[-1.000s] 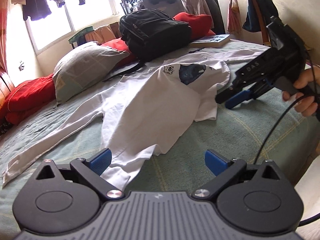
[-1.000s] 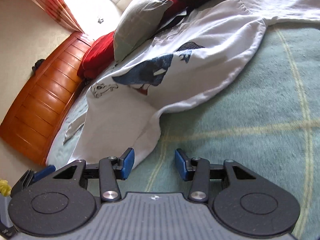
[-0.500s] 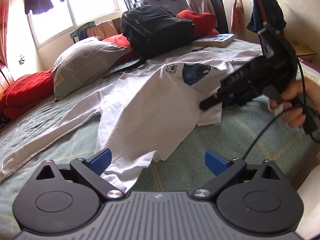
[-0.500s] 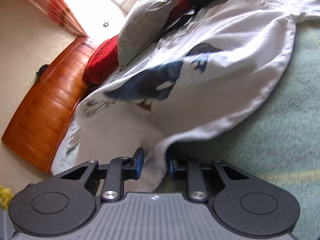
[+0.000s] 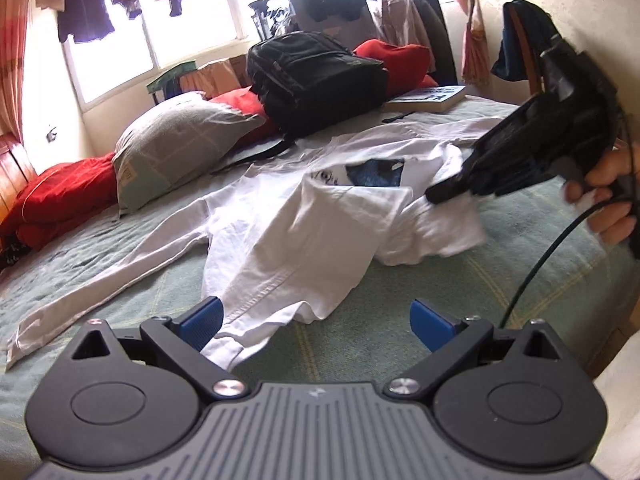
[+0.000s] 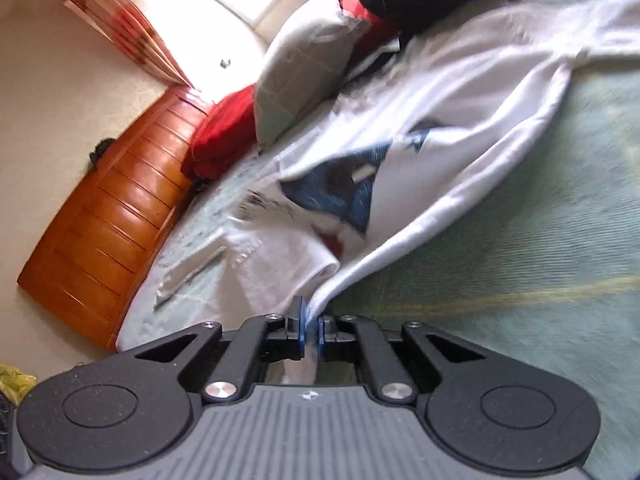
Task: Fold clothes
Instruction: 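Pull the held T-shirt edge outward with the right gripper to unfold it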
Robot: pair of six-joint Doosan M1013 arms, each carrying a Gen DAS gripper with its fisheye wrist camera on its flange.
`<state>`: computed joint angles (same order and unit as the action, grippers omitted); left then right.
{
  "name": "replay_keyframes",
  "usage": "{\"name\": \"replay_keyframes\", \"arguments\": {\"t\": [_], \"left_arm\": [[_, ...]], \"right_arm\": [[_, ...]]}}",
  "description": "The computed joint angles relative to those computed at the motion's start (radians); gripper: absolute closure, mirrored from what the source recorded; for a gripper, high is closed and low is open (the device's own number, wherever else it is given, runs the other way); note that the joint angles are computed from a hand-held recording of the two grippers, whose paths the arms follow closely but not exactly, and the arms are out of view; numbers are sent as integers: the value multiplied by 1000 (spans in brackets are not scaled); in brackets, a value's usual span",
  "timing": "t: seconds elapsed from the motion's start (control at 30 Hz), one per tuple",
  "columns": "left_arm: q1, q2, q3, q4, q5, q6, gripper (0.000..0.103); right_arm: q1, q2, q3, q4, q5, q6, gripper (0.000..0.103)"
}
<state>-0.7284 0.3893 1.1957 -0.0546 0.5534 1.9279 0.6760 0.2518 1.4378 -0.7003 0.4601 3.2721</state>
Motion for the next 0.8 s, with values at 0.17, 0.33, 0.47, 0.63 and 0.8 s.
{"name": "replay_keyframes", "arguments": {"t": [0.17, 0.33, 0.47, 0.63, 0.8], "left_arm": [[-4, -17, 22, -8, -22, 6, 3], [-8, -28, 34, -24, -36, 24, 3], [-14, -31, 38, -34, -41, 49, 3], [-19, -34, 38, -43, -39, 76, 3], [-18, -30, 31, -26, -17, 72, 3]], "right_arm": [[46, -55, 37, -175, 71, 168, 95], [88, -115, 99, -304, 166, 325, 95], [112, -144, 141, -352, 226, 420, 95], [130, -186, 205, -348, 259, 509, 95], [124, -198, 217, -223, 310, 436, 95]]}}
